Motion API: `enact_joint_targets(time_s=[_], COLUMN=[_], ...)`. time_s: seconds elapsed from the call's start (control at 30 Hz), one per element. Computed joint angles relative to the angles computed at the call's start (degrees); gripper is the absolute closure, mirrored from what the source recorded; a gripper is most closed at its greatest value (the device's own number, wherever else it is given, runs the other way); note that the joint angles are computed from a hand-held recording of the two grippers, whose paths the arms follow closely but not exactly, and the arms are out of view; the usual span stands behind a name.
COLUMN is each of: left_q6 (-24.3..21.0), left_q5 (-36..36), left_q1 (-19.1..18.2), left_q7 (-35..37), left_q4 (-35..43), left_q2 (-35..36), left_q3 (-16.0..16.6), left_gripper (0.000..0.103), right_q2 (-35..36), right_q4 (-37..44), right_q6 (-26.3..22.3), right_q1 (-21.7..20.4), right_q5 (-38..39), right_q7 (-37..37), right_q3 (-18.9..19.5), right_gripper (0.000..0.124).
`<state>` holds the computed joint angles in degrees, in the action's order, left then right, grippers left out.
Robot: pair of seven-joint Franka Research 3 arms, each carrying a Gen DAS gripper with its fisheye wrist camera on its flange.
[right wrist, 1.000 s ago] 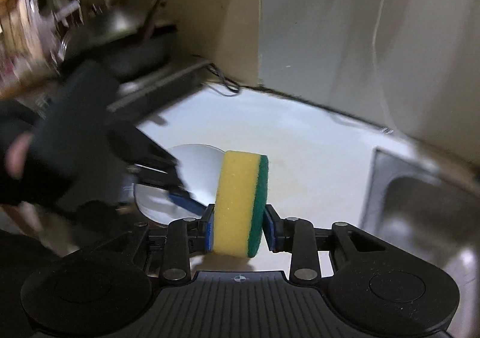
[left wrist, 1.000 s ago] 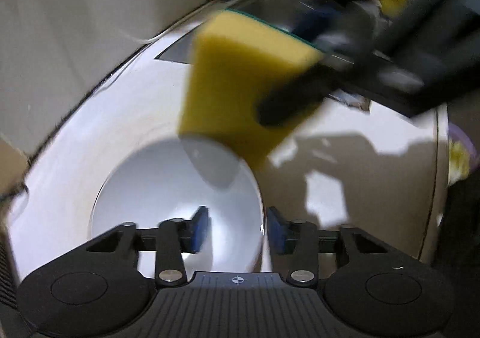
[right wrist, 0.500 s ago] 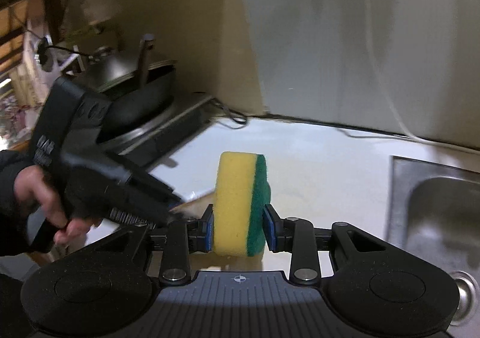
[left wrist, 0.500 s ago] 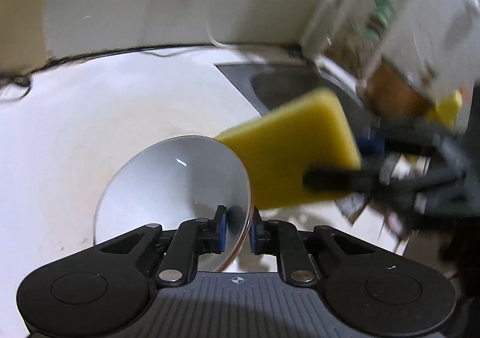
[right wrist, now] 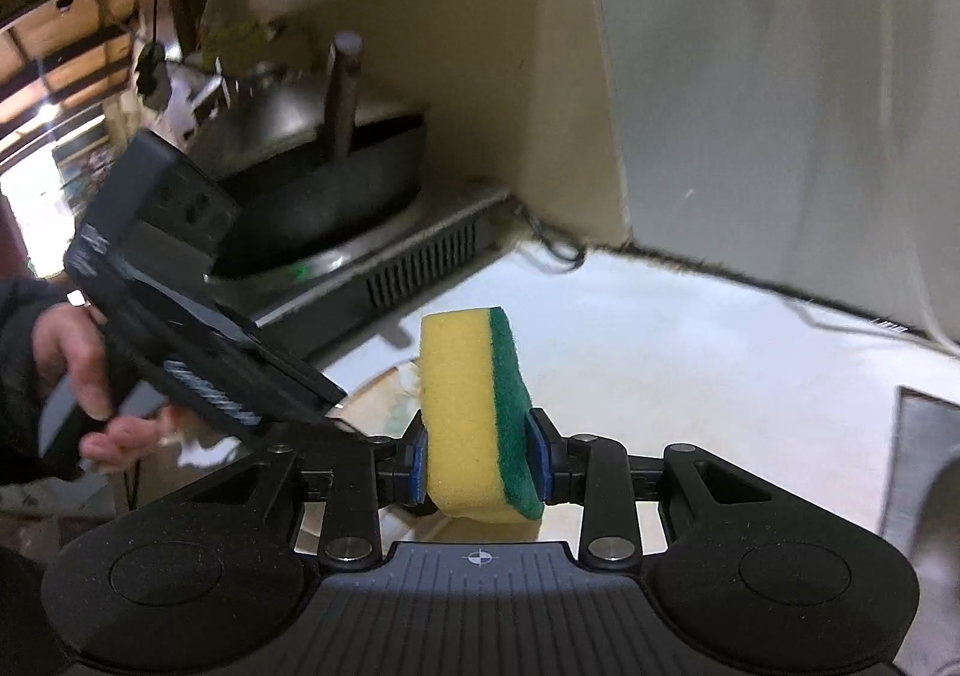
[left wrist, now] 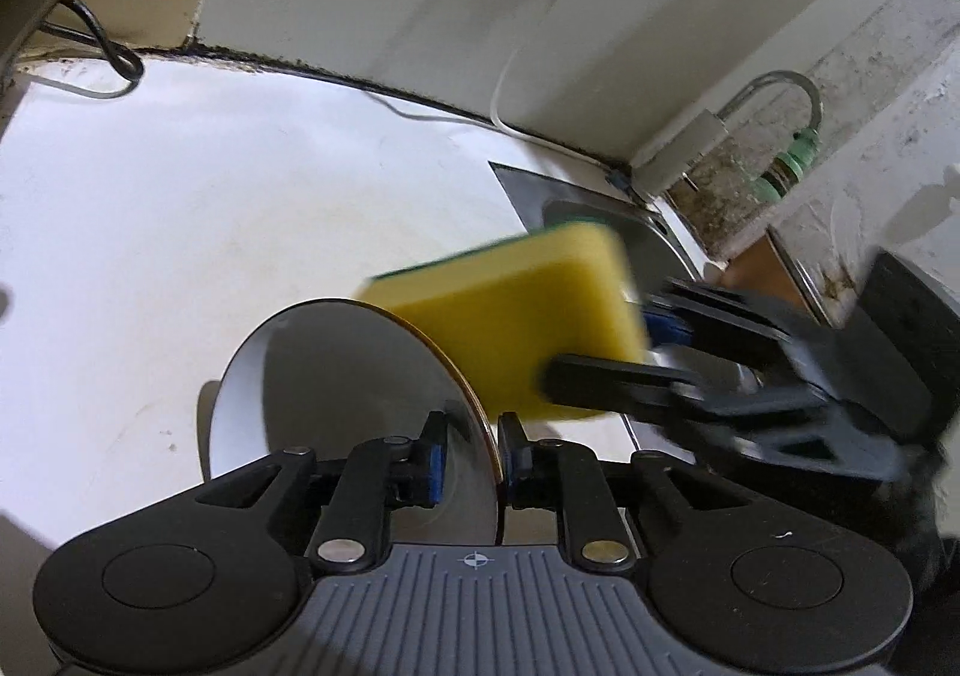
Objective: Clean bowl
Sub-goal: 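Tilt the white bowl on edge with the left tool while the right tool scrubs its outside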
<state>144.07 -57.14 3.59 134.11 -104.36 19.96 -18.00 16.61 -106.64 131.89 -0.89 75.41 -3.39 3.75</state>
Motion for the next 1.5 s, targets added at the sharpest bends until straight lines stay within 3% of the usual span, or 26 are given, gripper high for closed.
enact_joint_targets(time_s=[0.23, 0.37, 0.5, 0.67, 0.93, 1.23, 1.37, 1.5], left_q6=[-0.1, 0.5, 1.6, 2.5, 2.9, 6.4, 7.4, 8.6], left_q5=[-3.9, -6.8, -11.9, -20.4, -26.1, -13.0, -6.2, -1.3], left_q1=[0.7, 0.9, 1.4, 1.9, 0.4, -3.0, -3.4, -3.6], left_q7=[-0.6, -1.3, -0.8, 1.2, 1.4, -2.8, -3.3, -1.6], left_q4=[1.3, 2.8, 3.4, 3.0, 2.6, 3.5, 2.6, 1.3], left_q2=[1.5, 3.1, 4.2, 4.6, 4.6, 4.4, 3.5, 2.7], left_q3=[-0.6, -1.4, -2.5, -3.1, -1.0, -0.4, -1.5, -2.7], left_gripper=[0.080, 0.080, 0.079, 0.079, 0.079, 0.080, 0.079, 0.077], right_q2=[8.4, 11.4, 11.1, 7.5, 0.8, -2.1, -3.7, -7.4], right_q4=[8.2, 9.2, 6.7, 1.6, -3.7, -6.9, -7.9, -10.2], right_q6=[-13.5, -17.0, -18.0, -17.3, -14.9, -12.7, -7.8, 2.3], right_q1=[-6.6, -10.3, -12.6, -13.4, -10.3, -8.9, -7.4, -4.6], right_q5=[0.7, 3.2, 6.3, 11.1, 7.5, 9.2, 8.2, 9.2], right_q7=[18.0, 28.2, 29.7, 24.7, 18.0, 16.6, 16.3, 9.3], right_q3=[-0.5, 0.0, 0.4, -0.2, -3.0, -4.9, -5.1, -4.8], right_gripper=[0.091, 0.091, 0.091, 0.091, 0.091, 0.091, 0.091, 0.092])
